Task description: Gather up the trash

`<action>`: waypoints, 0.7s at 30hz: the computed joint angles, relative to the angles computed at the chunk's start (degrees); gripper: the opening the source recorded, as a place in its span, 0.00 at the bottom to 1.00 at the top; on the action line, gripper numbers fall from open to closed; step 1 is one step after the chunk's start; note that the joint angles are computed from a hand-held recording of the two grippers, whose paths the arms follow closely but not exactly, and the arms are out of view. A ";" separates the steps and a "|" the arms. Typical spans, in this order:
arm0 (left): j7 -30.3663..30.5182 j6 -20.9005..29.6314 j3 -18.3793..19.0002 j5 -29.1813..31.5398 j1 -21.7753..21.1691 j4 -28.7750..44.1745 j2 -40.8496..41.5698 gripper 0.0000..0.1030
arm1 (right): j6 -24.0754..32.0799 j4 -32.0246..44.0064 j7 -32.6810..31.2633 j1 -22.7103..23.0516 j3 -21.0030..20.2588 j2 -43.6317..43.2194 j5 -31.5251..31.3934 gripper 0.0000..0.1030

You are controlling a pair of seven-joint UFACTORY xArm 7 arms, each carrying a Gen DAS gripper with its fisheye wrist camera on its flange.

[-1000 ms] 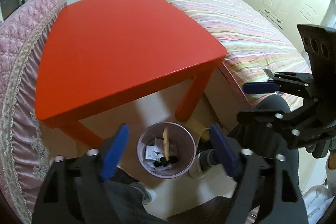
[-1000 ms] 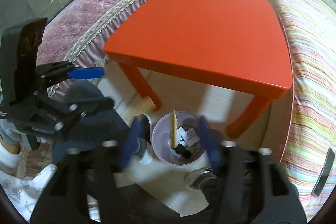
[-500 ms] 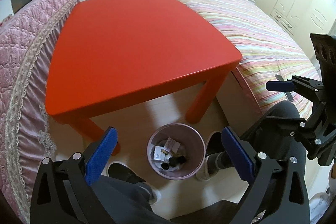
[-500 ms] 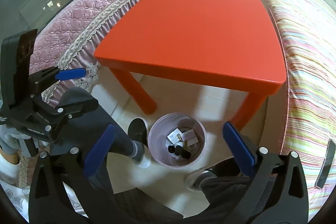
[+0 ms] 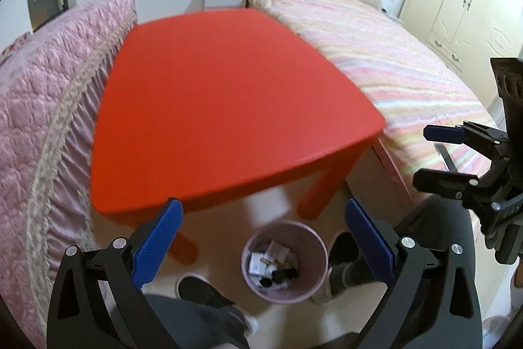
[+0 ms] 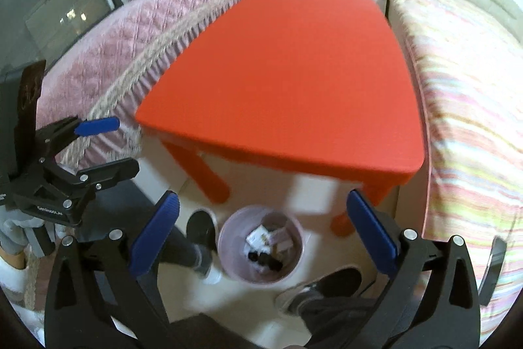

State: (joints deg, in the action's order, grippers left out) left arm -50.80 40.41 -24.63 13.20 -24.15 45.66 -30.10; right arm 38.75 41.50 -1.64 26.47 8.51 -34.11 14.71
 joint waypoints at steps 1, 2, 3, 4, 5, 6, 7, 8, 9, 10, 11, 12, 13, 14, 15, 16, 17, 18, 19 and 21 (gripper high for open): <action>-0.05 -0.16 0.13 0.51 0.46 0.24 -0.25 0.93 | -0.79 0.94 0.23 -0.58 0.23 0.58 -0.60 0.97; -0.17 -0.59 0.30 1.09 1.07 0.49 -0.53 0.93 | -1.31 1.75 0.21 -0.84 0.21 1.12 -0.93 0.97; -0.16 -0.76 0.46 1.35 1.49 0.71 -0.65 0.93 | -2.10 2.99 0.28 -1.29 0.31 1.97 -1.46 0.97; -0.34 -0.77 0.44 1.99 2.32 1.25 -0.66 0.93 | -2.57 3.72 0.33 -1.61 0.36 2.47 -1.89 0.97; -0.43 -0.60 0.29 2.80 3.17 1.93 -0.54 0.93 | -3.12 4.58 0.37 -1.90 0.44 3.06 -2.32 0.97; -0.18 -0.67 0.37 3.31 3.63 2.43 -0.46 0.93 | -3.81 5.62 0.40 -2.15 0.53 3.79 -2.71 0.97; 0.09 -1.01 0.51 3.51 3.84 2.75 -0.40 0.93 | -4.48 6.59 0.50 -2.42 0.61 4.47 -3.08 0.97; 0.33 -1.47 0.66 3.93 4.30 3.25 -0.31 0.93 | -5.00 7.51 0.56 -2.65 0.71 5.09 -3.48 0.97; 0.30 -1.32 0.48 4.28 4.73 3.66 -0.28 0.94 | -5.30 8.22 0.71 -2.78 0.85 5.60 -3.79 0.97; 0.28 -0.78 0.06 5.03 5.39 4.46 -0.05 0.94 | -5.70 9.14 0.77 -2.89 0.90 6.24 -4.03 0.97; 0.19 -0.03 -0.42 5.85 6.03 5.25 0.25 0.94 | -5.95 9.98 0.69 -2.87 0.85 6.84 -4.14 0.97; 0.30 0.52 -0.66 6.55 6.47 5.99 0.59 0.94 | -6.06 10.44 0.60 -2.81 0.80 7.16 -4.17 0.97; 0.67 0.82 -0.51 6.69 6.49 6.55 0.94 0.94 | -6.17 11.08 0.51 -2.76 0.79 7.62 -4.21 0.97; 1.05 0.84 -0.17 6.57 6.36 6.91 1.22 0.94 | -6.22 11.47 0.35 -2.64 0.73 7.88 -4.14 0.97; 1.21 0.59 0.13 6.30 6.18 7.04 1.38 0.94 | -6.21 11.97 0.16 -2.54 0.70 8.28 -4.11 0.97; 1.39 0.49 0.47 5.98 6.03 7.17 1.50 0.94 | -6.27 12.39 0.17 -2.64 0.84 8.65 -4.30 0.97; 1.36 0.20 0.72 5.74 5.99 7.10 1.52 0.94 | -6.38 12.50 0.19 -2.69 0.95 8.81 -4.44 0.97; 0.99 0.26 0.72 5.73 6.22 7.20 1.50 0.94 | -6.48 12.66 0.17 -2.70 0.99 8.96 -4.51 0.97; 0.80 0.22 0.66 5.83 6.33 7.18 1.38 0.94 | -6.60 12.79 0.16 -2.67 1.01 9.12 -4.48 0.97; 0.41 -0.06 0.59 6.00 6.52 6.98 0.91 0.94 | -6.62 12.97 0.05 -2.65 0.85 9.19 -4.39 0.97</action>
State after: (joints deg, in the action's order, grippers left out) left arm -50.39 40.35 -24.03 19.19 -17.62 52.64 -29.19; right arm 32.13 54.48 -1.59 23.82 9.37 -24.92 10.31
